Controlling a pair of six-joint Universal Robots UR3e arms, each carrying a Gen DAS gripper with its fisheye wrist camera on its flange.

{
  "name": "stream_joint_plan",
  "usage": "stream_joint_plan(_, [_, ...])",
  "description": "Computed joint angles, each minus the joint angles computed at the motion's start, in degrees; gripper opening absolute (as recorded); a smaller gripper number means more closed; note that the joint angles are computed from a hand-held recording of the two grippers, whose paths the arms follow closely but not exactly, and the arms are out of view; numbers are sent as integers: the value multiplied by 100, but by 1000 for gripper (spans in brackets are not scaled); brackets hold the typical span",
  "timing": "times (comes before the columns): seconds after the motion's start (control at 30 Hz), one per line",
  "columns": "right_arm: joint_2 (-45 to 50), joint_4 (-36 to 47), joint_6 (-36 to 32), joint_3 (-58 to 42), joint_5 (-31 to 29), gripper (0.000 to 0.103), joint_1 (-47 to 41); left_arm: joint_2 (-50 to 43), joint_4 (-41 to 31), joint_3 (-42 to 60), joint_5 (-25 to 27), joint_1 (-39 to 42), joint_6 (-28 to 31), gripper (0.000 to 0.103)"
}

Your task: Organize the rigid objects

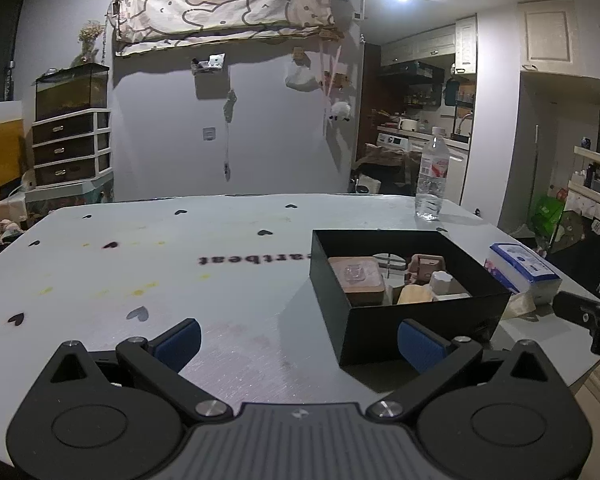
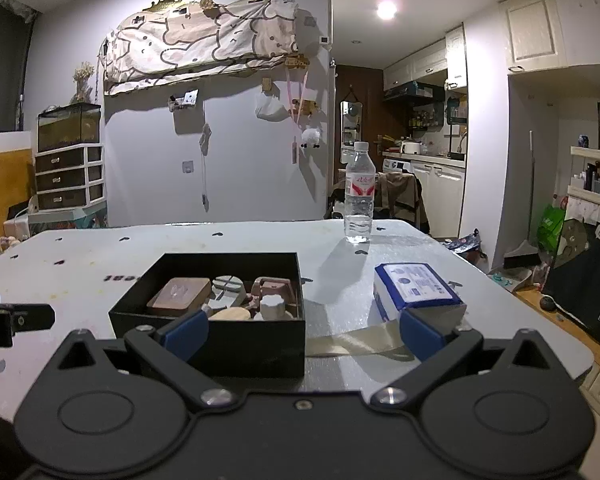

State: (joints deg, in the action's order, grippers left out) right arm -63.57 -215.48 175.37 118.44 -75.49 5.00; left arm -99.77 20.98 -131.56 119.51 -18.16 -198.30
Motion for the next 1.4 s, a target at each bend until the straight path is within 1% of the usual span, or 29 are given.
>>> stream_joint_plan(0.27, [-52,-64,-70,93,-15,103,-20,-58,-6,25,67,-87,7,103])
stream_joint_plan(1.4, [-82,-29,-120,107,-42,103,19,-49,-31,43,64,-95,-7,103])
